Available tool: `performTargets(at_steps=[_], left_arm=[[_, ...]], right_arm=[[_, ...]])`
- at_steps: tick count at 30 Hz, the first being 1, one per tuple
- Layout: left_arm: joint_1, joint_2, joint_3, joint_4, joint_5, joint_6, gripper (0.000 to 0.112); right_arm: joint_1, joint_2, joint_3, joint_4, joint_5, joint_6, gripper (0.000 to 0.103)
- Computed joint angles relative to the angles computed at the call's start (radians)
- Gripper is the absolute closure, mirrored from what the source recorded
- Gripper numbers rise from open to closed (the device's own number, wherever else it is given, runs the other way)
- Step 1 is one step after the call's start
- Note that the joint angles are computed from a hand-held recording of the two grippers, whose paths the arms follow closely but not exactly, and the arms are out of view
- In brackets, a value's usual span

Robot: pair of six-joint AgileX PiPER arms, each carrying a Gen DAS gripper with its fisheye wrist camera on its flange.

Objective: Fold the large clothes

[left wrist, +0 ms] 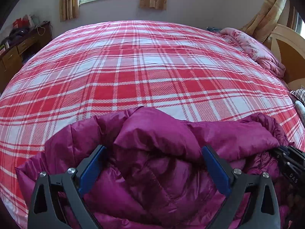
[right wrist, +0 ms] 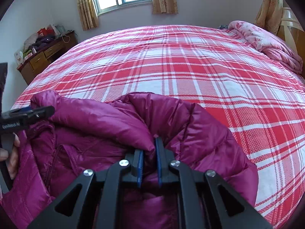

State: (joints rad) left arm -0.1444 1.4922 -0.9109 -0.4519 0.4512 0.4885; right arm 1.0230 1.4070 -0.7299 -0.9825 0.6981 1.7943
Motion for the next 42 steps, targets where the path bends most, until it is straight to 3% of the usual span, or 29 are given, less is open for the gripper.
performTargets(at_steps=[2, 3, 4, 6, 7, 9, 10, 12, 14, 15, 19, 24, 27, 30, 35, 42], left_arm=[[-0.006, -0.001, 0.003, 0.008, -0.012, -0.007, 0.013], [-0.009, -0.002, 0.007, 0.004, -0.016, -0.004, 0.013], [-0.006, -0.001, 0.008, -0.008, -0.015, 0.010, 0.013], [-0.004, 0.000, 0.016, -0.034, -0.025, 0.037, 0.013], [-0.004, -0.002, 0.022, -0.046, -0.030, 0.052, 0.013], [-0.009, 0.000, 0.022, -0.030, -0.033, 0.040, 0.013], [-0.013, 0.002, 0.020, -0.015, -0.035, 0.026, 0.013], [-0.018, 0.000, 0.022, 0.002, -0.039, 0.014, 0.013], [-0.008, -0.010, 0.018, -0.012, -0.021, 0.028, 0.013], [0.008, -0.032, 0.021, -0.038, -0.011, 0.045, 0.013], [0.129, -0.129, -0.003, -0.351, 0.079, 0.273, 0.013], [0.107, -0.117, -0.117, -0.424, 0.204, 0.242, 0.013], [0.043, -0.094, -0.103, -0.393, 0.204, 0.199, 0.013], [0.010, -0.050, -0.056, -0.346, 0.148, 0.185, 0.013], [0.074, 0.027, -0.023, -0.423, 0.176, 0.301, 0.013], [-0.007, 0.006, 0.038, -0.357, 0.031, 0.287, 0.013]], right_arm=[[0.058, -0.036, 0.001, 0.004, 0.071, 0.025, 0.074], [0.109, -0.052, -0.004, -0.009, 0.143, 0.062, 0.063], [0.161, -0.063, -0.014, -0.027, 0.221, 0.106, 0.046], [0.249, -0.067, -0.052, -0.072, 0.373, 0.187, 0.030], [0.251, -0.059, -0.086, -0.071, 0.404, 0.178, 0.030], [0.177, -0.029, -0.170, -0.043, 0.346, 0.091, 0.035], [0.128, -0.002, -0.211, -0.024, 0.291, 0.029, 0.050], [0.031, 0.100, -0.325, 0.074, 0.221, -0.143, 0.063], [-0.062, 0.180, -0.372, 0.227, 0.107, -0.292, 0.064], [-0.071, 0.204, -0.374, 0.253, 0.096, -0.307, 0.064], [-0.036, 0.200, -0.278, 0.165, 0.056, -0.183, 0.065], [-0.007, 0.192, -0.242, 0.114, 0.055, -0.126, 0.066], [-0.015, 0.188, -0.218, 0.072, 0.020, -0.077, 0.066], [-0.010, 0.166, -0.167, 0.003, -0.018, 0.015, 0.066], [-0.013, 0.166, -0.159, -0.014, -0.034, 0.034, 0.066], [-0.001, 0.205, -0.206, 0.033, 0.018, -0.030, 0.066]])
